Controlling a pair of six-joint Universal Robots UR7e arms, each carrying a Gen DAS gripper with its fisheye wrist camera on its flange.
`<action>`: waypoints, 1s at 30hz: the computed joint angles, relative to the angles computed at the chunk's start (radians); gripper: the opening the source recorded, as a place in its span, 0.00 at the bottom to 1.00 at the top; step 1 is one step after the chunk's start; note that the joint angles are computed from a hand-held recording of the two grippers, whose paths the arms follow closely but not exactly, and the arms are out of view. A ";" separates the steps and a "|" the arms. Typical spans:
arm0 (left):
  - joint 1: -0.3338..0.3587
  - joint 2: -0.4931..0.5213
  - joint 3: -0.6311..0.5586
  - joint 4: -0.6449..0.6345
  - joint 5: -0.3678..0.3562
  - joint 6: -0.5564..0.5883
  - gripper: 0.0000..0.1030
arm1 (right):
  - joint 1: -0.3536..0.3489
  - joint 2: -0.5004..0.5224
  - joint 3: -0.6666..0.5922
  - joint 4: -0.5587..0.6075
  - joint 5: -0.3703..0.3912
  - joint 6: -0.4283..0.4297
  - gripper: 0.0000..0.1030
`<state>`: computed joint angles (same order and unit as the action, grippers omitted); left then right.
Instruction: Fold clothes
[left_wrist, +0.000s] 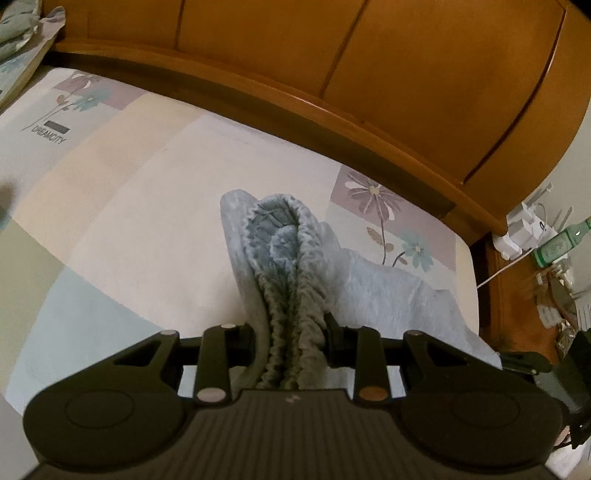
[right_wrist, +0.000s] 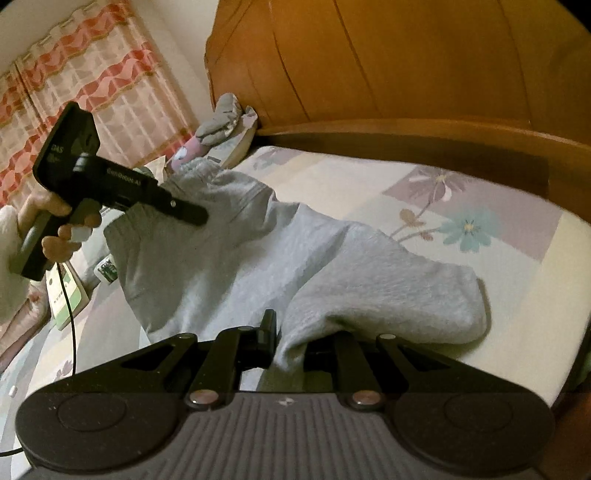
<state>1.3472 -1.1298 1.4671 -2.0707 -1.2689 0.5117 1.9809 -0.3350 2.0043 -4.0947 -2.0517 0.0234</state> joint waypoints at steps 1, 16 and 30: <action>-0.002 0.004 -0.005 0.001 0.002 0.001 0.29 | 0.001 0.002 0.002 -0.003 0.001 0.008 0.13; -0.015 0.052 -0.026 -0.163 0.115 -0.037 0.40 | 0.002 0.023 0.012 0.001 0.010 0.050 0.13; 0.067 -0.179 0.230 -0.104 -0.138 -0.021 0.50 | -0.195 0.034 0.165 -0.249 0.366 0.434 0.67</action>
<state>1.4144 -1.3088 1.6967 -2.1745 -1.4072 0.4904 1.7861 -0.3014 2.1689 -4.3436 -1.6856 0.4573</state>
